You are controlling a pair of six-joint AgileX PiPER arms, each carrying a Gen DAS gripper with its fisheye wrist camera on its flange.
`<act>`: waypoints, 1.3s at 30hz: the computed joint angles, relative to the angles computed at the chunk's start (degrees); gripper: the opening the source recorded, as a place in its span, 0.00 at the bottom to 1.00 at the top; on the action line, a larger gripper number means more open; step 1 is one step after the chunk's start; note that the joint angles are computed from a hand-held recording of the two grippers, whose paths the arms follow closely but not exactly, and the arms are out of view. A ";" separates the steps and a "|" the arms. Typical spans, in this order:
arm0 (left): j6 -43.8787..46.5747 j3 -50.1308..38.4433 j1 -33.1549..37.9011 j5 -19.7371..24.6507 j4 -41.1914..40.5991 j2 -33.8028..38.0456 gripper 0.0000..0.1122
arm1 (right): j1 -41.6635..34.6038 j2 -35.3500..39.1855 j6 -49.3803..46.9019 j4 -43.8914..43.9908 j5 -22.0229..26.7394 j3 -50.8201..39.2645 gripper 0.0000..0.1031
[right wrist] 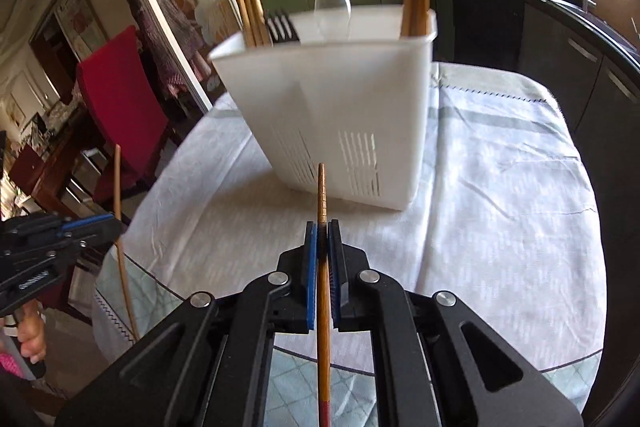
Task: Organize utensils
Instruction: 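Lift both chopsticks upright and carry them over the white holder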
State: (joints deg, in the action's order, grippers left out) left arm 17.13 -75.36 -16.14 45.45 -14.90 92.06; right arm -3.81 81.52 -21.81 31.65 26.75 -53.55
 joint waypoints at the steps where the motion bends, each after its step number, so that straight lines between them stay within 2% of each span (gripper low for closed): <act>1: 0.25 0.12 0.03 -0.08 -0.21 -0.37 0.05 | -1.06 -2.53 -1.84 1.97 0.02 1.41 0.06; 5: 1.49 0.86 0.15 -0.45 -1.73 -2.16 0.05 | -4.26 -11.12 -5.44 5.26 1.23 5.84 0.06; 9: 2.14 1.51 -0.31 -0.96 -2.60 -4.08 0.05 | -7.78 -17.06 -8.11 6.75 5.14 7.87 0.06; 12: 1.92 1.91 -1.11 -1.12 -2.32 -4.97 0.05 | -12.67 -21.20 -12.51 9.77 9.96 8.89 0.06; 23: 1.78 1.18 -2.89 -0.67 -2.42 -6.79 0.05 | -15.56 -24.96 -16.30 13.74 12.97 8.37 0.06; 27: 2.10 -1.27 -3.37 0.48 -3.47 -6.10 0.05 | -16.66 -24.54 -17.02 15.14 15.50 4.71 0.06; 31: 1.87 -7.68 -3.67 3.66 -4.71 -3.92 0.05 | -17.97 -22.45 -17.28 16.79 18.72 -2.28 0.06; 35: 0.71 -17.05 -4.70 6.04 -4.91 -1.78 0.05 | -19.26 -20.41 -16.30 17.96 19.73 -10.90 0.06; 39: -2.08 -29.67 -6.39 7.43 -3.57 1.90 0.05 | -19.30 -16.53 -13.53 17.43 18.52 -21.12 0.06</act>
State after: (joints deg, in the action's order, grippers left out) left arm 15.05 -105.02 -22.53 52.88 -18.47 93.96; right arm -23.11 64.99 -35.34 49.08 45.27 -74.68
